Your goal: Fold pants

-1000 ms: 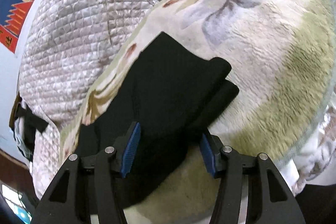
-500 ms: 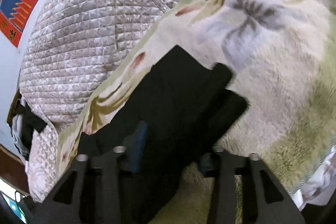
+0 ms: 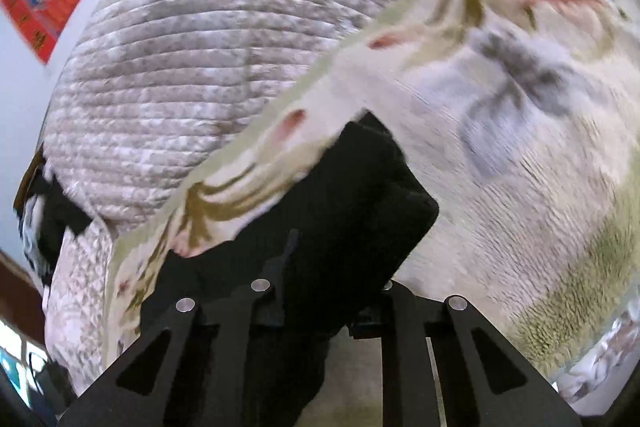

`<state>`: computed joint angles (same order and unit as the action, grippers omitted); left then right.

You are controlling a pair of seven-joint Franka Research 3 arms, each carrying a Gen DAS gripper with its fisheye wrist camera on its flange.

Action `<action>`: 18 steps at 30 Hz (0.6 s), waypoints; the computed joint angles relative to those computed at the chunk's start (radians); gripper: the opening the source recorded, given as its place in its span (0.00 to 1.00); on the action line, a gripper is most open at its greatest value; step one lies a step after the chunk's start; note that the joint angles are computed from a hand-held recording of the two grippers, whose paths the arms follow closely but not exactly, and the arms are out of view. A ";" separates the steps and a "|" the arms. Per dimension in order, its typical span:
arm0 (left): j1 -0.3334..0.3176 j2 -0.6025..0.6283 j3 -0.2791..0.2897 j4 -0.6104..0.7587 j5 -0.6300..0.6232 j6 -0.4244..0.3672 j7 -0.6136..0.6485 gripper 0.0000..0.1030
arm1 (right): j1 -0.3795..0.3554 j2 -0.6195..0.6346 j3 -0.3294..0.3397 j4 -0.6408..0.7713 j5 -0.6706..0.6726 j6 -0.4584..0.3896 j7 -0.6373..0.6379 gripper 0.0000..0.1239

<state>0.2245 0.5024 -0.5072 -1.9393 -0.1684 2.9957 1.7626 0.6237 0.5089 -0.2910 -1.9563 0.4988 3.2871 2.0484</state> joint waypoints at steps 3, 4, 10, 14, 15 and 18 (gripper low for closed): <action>-0.011 -0.003 0.022 0.000 0.001 0.001 -0.027 0.32 | 0.024 0.001 -0.007 0.037 -0.041 -0.007 -0.043 0.13; -0.016 -0.005 0.029 0.000 0.003 0.001 -0.037 0.32 | 0.025 0.000 -0.001 0.052 -0.058 -0.013 -0.061 0.13; -0.053 -0.015 0.099 -0.001 0.026 0.018 -0.126 0.32 | 0.057 0.038 0.018 0.194 -0.174 -0.084 -0.139 0.13; -0.087 -0.024 0.166 -0.004 0.060 0.017 -0.223 0.32 | -0.031 0.098 0.170 0.314 -0.244 -0.141 -0.207 0.13; -0.097 -0.025 0.185 -0.003 0.072 0.017 -0.248 0.32 | -0.057 0.122 0.218 0.351 -0.258 -0.166 -0.233 0.13; -0.116 -0.032 0.231 -0.010 0.106 0.025 -0.319 0.32 | -0.115 0.198 0.330 0.448 -0.276 -0.257 -0.303 0.13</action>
<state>0.1086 0.4706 -0.2761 -1.9498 -0.0623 3.0210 1.4434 0.5090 0.7067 0.0385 -1.5082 0.2226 3.0301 1.7451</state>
